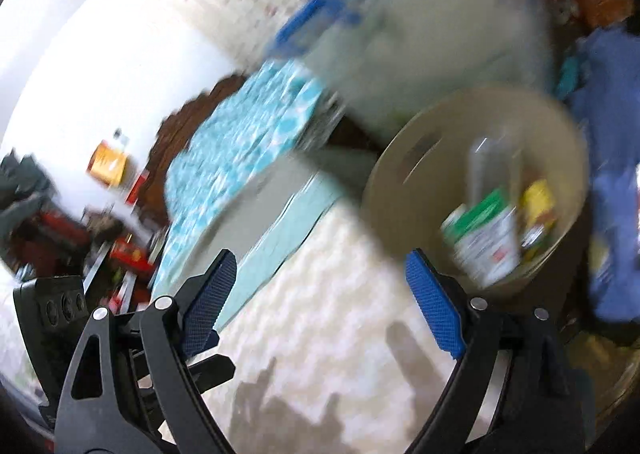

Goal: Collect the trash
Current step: 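Open both tools over the bin, releasing wrapper and sachet, then move both open tools back toward the remaining trash on the bed, then grasp the tissue pack with the left tool while the right tool grasps the orange peel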

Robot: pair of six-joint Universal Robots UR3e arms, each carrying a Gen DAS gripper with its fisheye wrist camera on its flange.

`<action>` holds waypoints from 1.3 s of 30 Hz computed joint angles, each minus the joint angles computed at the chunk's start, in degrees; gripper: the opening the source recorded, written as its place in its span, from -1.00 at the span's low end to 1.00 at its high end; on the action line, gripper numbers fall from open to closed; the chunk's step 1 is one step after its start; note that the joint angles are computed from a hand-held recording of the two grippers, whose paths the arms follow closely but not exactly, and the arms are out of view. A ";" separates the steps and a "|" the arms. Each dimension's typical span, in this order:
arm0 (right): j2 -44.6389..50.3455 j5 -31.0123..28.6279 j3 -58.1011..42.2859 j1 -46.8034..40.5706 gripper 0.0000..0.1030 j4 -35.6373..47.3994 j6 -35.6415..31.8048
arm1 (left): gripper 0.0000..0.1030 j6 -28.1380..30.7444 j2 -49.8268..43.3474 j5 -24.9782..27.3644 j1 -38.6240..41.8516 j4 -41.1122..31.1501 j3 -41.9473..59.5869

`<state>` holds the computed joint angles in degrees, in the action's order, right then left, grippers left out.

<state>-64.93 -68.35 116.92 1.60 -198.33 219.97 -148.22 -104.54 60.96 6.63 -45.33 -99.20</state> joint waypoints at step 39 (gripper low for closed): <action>34.30 -16.63 -72.33 37.80 0.67 46.90 -8.68 | 0.83 10.69 -7.64 0.90 60.57 4.55 3.98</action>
